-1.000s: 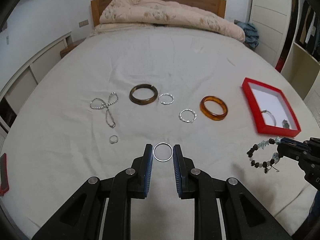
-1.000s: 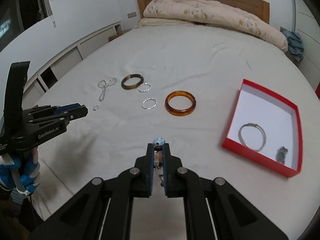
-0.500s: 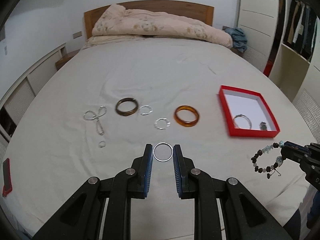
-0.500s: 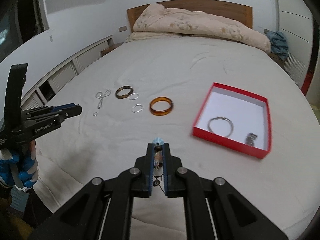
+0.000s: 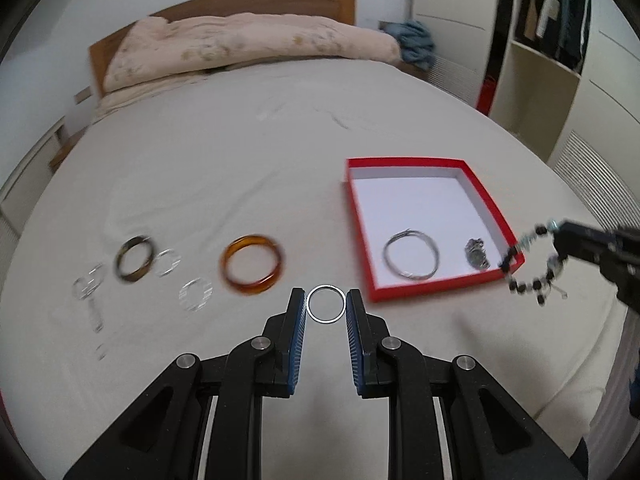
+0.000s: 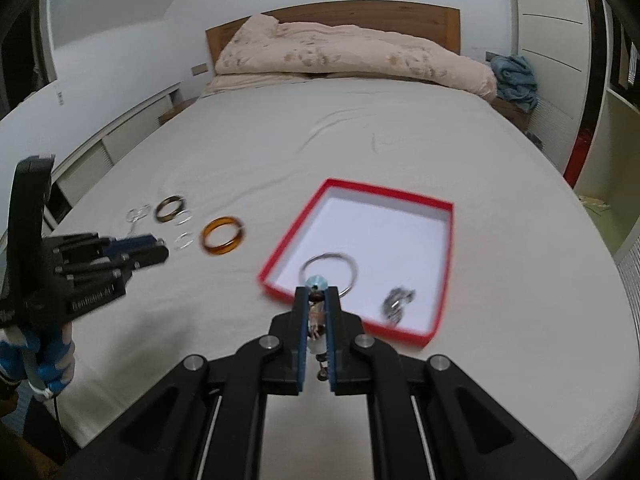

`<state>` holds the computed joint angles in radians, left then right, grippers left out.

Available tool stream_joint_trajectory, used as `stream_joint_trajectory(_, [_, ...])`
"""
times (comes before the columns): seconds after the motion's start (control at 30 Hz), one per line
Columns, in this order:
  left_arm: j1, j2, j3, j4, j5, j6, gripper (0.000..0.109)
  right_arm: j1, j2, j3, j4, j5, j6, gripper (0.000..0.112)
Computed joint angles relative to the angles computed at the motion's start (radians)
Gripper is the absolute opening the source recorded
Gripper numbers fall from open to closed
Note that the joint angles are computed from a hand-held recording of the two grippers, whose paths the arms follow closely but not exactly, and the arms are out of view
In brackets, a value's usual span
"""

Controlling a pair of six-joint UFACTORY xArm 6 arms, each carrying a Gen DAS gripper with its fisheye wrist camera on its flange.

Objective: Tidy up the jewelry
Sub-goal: 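Carry the bracelet and ring into the red box and open both tools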

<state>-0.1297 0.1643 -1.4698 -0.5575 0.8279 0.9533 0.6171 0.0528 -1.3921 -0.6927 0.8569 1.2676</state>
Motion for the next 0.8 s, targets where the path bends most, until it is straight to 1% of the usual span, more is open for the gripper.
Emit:
stream_joint_trajectory(0.13, [-0.071, 0.076, -0.073, 0.036, -0.012, -0.038, 0.02, -0.09, 0.009, 0.022, 0.005, -0.067, -0.038, 0.007])
stream_joint_trajectory(0.27, [-0.136, 0.193, -0.201, 0.073, -0.012, -0.091, 0.02, -0.176, 0.045, 0.036, 0.017, -0.154, -0.056, 0.007])
stream_joint_trajectory(0.4, [-0.184, 0.288, -0.29, 0.111, -0.019, -0.134, 0.02, -0.241, 0.085, 0.054, 0.029, -0.233, -0.062, 0.007])
stream_joint_trajectory(0.57, [-0.227, 0.391, -0.373, 0.166, -0.03, -0.18, 0.02, -0.285, 0.104, 0.101, 0.038, -0.292, -0.045, 0.007])
stream_joint_trajectory(0.7, [-0.24, 0.431, -0.395, 0.187, -0.031, -0.203, 0.02, -0.292, 0.093, 0.153, 0.027, -0.317, -0.023, 0.007])
stream_joint_trajectory(0.8, [-0.248, 0.439, -0.383, 0.199, -0.035, -0.21, 0.02, -0.296, 0.077, 0.195, 0.031, -0.341, -0.012, 0.007])
